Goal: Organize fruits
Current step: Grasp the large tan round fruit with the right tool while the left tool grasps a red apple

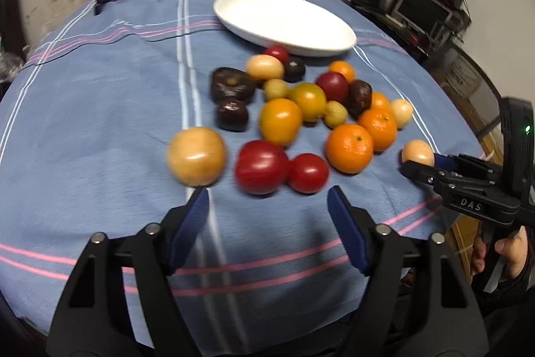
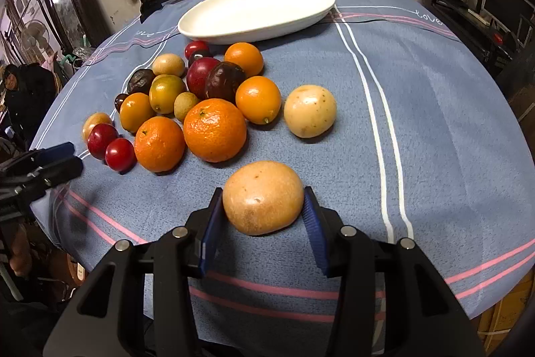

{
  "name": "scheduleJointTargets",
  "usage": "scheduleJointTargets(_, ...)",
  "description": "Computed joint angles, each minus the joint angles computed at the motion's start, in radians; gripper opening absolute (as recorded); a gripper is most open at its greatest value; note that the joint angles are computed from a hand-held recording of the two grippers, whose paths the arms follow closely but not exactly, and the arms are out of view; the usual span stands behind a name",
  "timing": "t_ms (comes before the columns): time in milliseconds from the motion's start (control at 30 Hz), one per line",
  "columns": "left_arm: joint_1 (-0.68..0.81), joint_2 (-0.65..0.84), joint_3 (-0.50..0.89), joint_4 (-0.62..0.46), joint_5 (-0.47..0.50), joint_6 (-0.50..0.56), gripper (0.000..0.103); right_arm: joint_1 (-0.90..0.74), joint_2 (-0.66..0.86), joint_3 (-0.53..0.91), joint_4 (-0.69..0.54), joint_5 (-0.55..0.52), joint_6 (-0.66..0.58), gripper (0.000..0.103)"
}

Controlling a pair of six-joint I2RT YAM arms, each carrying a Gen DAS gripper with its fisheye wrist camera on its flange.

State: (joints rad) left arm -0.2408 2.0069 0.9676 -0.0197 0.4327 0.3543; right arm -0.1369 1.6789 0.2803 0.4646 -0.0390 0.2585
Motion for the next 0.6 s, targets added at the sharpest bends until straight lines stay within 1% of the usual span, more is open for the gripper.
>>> scheduleJointTargets(33,-0.010,0.012,0.011,-0.005,-0.011,-0.008,0.066,-0.003,-0.003,-0.002,-0.001,-0.003,-0.001,0.047)
scheduleJointTargets(100,-0.020,0.039,0.038,-0.020,-0.013,-0.025,0.055,-0.005,-0.006,-0.004,-0.004,-0.007,-0.004,0.047)
scheduleJointTargets(133,-0.023,0.048,0.049,-0.024,-0.013,-0.032,0.054,-0.007,-0.006,-0.005,-0.002,-0.010,-0.006,0.047)
scheduleJointTargets(233,-0.019,0.066,0.069,-0.019,0.010,-0.054,0.055,-0.011,-0.004,-0.006,0.002,-0.016,-0.007,0.048)
scheduleJointTargets(300,-0.021,0.067,0.066,0.009,0.004,-0.066,0.059,-0.011,-0.005,-0.007,0.003,-0.018,-0.006,0.048)
scheduleJointTargets(400,-0.011,0.088,0.090,0.011,0.037,-0.073,0.059,-0.013,-0.009,-0.007,-0.003,-0.022,-0.005,0.048)
scheduleJointTargets(433,-0.001,0.097,0.101,0.001,0.061,-0.070,0.056,-0.013,-0.012,-0.007,-0.006,-0.023,-0.005,0.048)
scheduleJointTargets(467,0.008,0.101,0.102,0.002,0.082,-0.068,0.049,-0.014,-0.013,-0.007,-0.009,-0.026,-0.004,0.048)
scheduleJointTargets(500,0.011,0.102,0.099,0.010,0.083,-0.067,0.039,-0.016,-0.015,-0.007,-0.011,-0.028,-0.005,0.048)
scheduleJointTargets(533,0.015,0.105,0.099,0.020,0.077,-0.067,0.038,-0.017,-0.015,-0.007,-0.011,-0.030,-0.005,0.048)
scheduleJointTargets(600,0.031,0.118,0.116,-0.001,0.114,-0.077,0.038,-0.018,-0.014,-0.005,-0.013,-0.030,-0.003,0.048)
